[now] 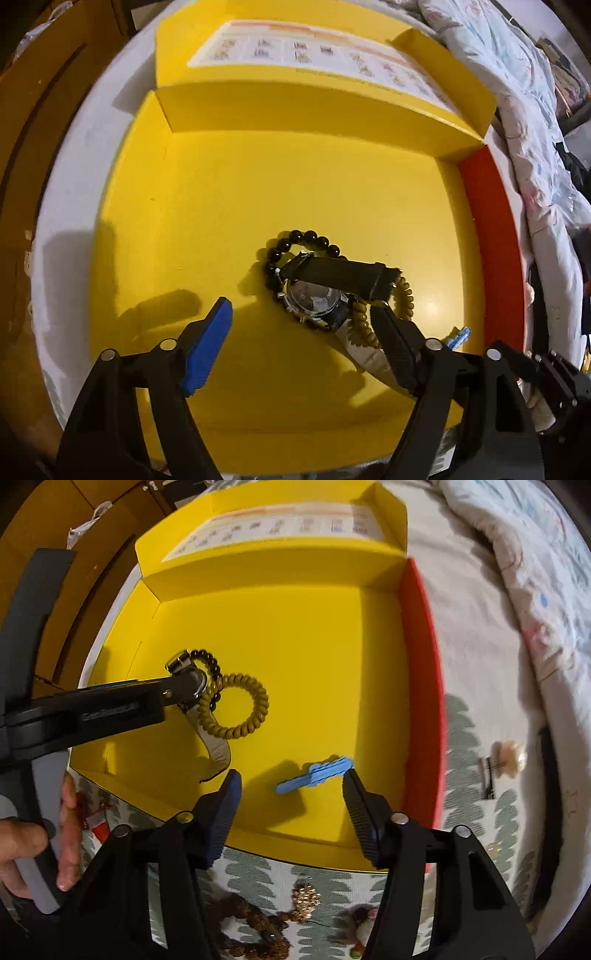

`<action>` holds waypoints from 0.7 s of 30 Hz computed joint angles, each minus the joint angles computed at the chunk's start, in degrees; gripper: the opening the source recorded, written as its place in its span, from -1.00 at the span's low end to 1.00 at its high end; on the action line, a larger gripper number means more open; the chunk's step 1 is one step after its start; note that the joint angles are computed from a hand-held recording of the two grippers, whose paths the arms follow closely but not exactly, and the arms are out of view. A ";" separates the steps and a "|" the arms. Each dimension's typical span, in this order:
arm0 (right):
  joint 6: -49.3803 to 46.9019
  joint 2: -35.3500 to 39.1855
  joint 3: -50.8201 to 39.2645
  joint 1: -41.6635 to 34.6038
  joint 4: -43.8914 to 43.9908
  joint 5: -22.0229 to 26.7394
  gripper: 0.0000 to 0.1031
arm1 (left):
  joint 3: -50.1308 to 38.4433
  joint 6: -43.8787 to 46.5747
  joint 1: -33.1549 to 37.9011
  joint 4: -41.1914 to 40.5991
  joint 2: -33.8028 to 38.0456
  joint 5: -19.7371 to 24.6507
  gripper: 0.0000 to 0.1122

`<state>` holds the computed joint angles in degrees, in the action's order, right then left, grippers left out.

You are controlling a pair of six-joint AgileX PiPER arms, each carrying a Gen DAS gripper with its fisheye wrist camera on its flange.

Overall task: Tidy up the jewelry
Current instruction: 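Move the left tool to the silver watch while the right tool reaches the blue hair clip, then close the left tool on the watch while the right tool grips the blue clip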

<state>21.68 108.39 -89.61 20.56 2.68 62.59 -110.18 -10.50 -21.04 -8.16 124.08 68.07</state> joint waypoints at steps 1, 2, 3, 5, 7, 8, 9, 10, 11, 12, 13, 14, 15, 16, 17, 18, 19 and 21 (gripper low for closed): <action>0.21 0.31 0.12 -0.10 0.30 -0.08 0.06 | -1.42 -0.35 -0.09 0.35 1.11 0.95 0.27; 0.74 0.69 0.31 -0.16 0.15 -0.26 0.05 | -1.59 -0.53 -0.10 0.47 1.48 1.05 0.26; 1.61 1.45 0.07 0.01 -0.53 0.29 0.04 | -1.51 -0.62 0.07 0.21 1.60 0.86 0.25; 1.65 2.04 0.46 -0.35 0.24 0.22 0.01 | -1.29 -0.98 0.29 0.32 1.59 0.49 0.25; 1.58 2.13 1.04 -0.74 1.12 -0.66 -0.01 | -0.99 -1.31 0.35 0.81 1.38 -0.09 0.24; 1.86 2.23 1.11 -0.82 0.98 -0.91 -0.01 | -0.74 -1.16 0.50 0.51 1.25 -0.40 0.24; 2.04 2.23 1.35 -1.05 1.15 -1.41 -0.03 | -0.60 -0.98 0.75 0.09 1.20 -0.57 0.22; 2.31 2.36 1.55 -1.39 1.24 -1.91 -0.06 | -0.24 -0.86 1.05 -0.32 1.02 -0.99 0.19; 2.91 2.58 1.60 -1.59 0.83 -2.09 -0.07 | -0.09 -0.68 1.20 -0.52 0.97 -1.27 0.18; 3.61 2.78 1.49 -1.61 0.33 -2.16 -0.11 | -0.08 -0.44 1.34 -0.64 1.00 -1.39 0.17; 4.14 3.39 1.01 -1.67 -0.04 -1.98 -0.14 | -0.38 -0.40 1.46 -0.68 1.16 -1.23 0.15; 3.96 3.63 0.98 -1.90 0.24 -2.14 -0.14 | -0.28 -0.38 1.67 -0.72 1.19 -1.37 0.14; 3.96 3.71 0.90 -1.99 0.26 -2.38 -0.15 | 0.15 -0.06 2.04 -1.16 1.10 -1.79 0.08; 4.14 3.89 0.57 -1.92 0.03 -2.28 -0.17 | 0.35 0.15 2.33 -1.54 1.09 -1.97 0.03; 4.22 4.13 0.18 -1.81 -0.27 -2.08 -0.17 | 0.12 0.02 2.34 -1.06 1.33 -1.74 0.00; 4.34 4.29 -0.04 -1.78 -0.44 -2.04 -0.21 | 0.08 0.09 2.53 -1.12 1.50 -1.88 -0.01; 4.87 4.50 -0.39 -1.47 -1.32 -1.80 -0.26 | 0.27 0.17 2.81 -1.55 1.52 -2.19 -0.01; 5.32 4.83 -0.82 -0.94 -2.58 -1.31 -0.27 | 2.16 0.93 3.35 -1.73 0.60 -3.19 -0.01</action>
<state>26.99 113.21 -90.43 19.61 0.10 61.28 -108.02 -9.57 -17.69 -9.89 124.68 64.88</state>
